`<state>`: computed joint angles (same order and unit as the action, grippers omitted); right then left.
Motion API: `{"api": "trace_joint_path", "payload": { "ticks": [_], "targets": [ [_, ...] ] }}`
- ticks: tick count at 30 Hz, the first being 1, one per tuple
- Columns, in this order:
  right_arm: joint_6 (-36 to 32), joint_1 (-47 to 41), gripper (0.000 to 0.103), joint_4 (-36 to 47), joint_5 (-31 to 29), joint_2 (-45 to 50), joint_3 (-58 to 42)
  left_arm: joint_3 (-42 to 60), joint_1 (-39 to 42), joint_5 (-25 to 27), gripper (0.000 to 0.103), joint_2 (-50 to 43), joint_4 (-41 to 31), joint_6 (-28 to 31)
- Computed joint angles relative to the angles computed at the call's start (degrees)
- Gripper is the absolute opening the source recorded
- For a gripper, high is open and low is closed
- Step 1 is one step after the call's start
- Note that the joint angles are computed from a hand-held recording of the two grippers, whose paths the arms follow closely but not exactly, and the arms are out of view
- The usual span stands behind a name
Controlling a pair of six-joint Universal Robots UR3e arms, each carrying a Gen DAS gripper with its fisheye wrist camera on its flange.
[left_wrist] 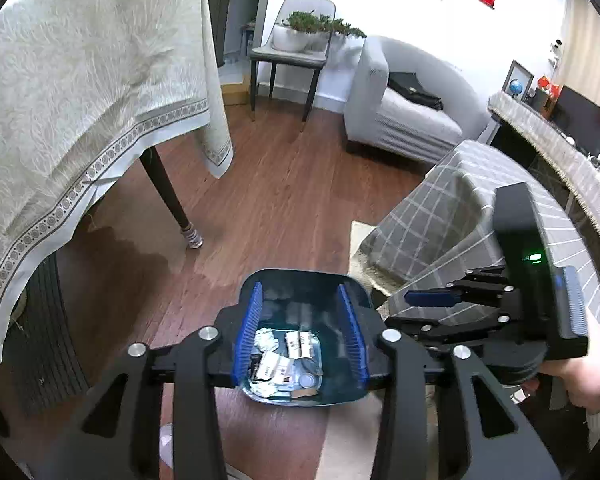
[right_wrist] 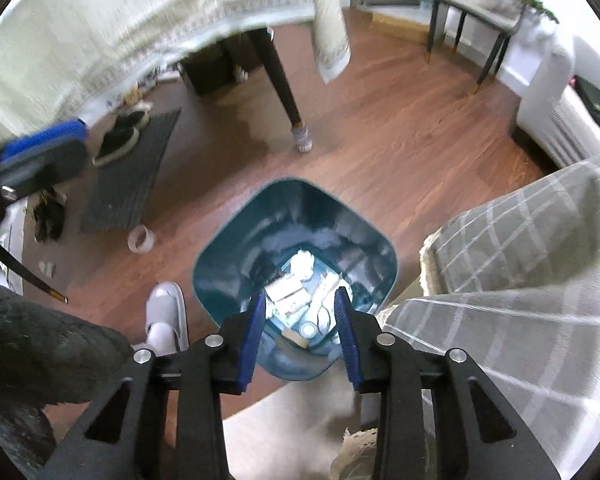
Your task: Collect trash
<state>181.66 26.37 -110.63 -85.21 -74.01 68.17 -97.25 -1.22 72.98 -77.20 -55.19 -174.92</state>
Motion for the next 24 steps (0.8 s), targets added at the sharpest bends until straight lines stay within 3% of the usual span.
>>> {"api": "trace_joint_path", "payload": {
  "ticks": [5, 7, 9, 11, 13, 15, 18, 21, 24],
  "targets": [
    [0.6, -1.1, 0.036, -3.7, -1.6, -9.3, 4.8, -2.5, -0.8, 0.1, 0.059, 6.0, -1.7, -1.5],
    [1.6, -2.2, 0.041, -5.0, -3.0, -14.9, 8.7, -3.2, -3.5, 3.7, 0.066, 7.6, -0.9, -2.8],
    [2.5, -3.0, 0.060, -6.2, -4.4, -19.6, 12.5, -4.3, -5.7, 6.6, 0.076, 9.4, 0.7, -4.3],
    [3.1, -4.2, 0.061, -6.6, -5.7, -25.8, 17.0, -5.4, -7.5, 8.2, 0.083, 11.3, 2.1, -5.5],
    [3.5, -5.6, 0.063, -6.1, -6.4, -30.8, 19.9, -5.2, -13.1, 15.3, 0.089, 11.3, 4.4, -7.4],
    [3.9, -6.3, 0.073, -5.7, -9.1, -36.0, 22.6, -4.7, -19.0, 21.9, 0.093, 10.6, 6.6, -9.0],
    [4.6, -8.0, 0.078, -5.5, -12.7, -43.2, 26.6, -4.9, -24.8, 27.5, 0.095, 10.7, 8.2, -11.2],
    [3.7, -11.4, 0.088, -3.6, -13.1, -49.2, 27.6, -4.7, -29.7, 31.4, 0.097, 10.8, 9.3, -13.8],
    [2.0, -15.0, 0.091, -0.4, -13.0, -55.2, 27.7, -3.3, -33.2, 34.5, 0.098, 10.1, 8.8, -16.5]
  ]
}}
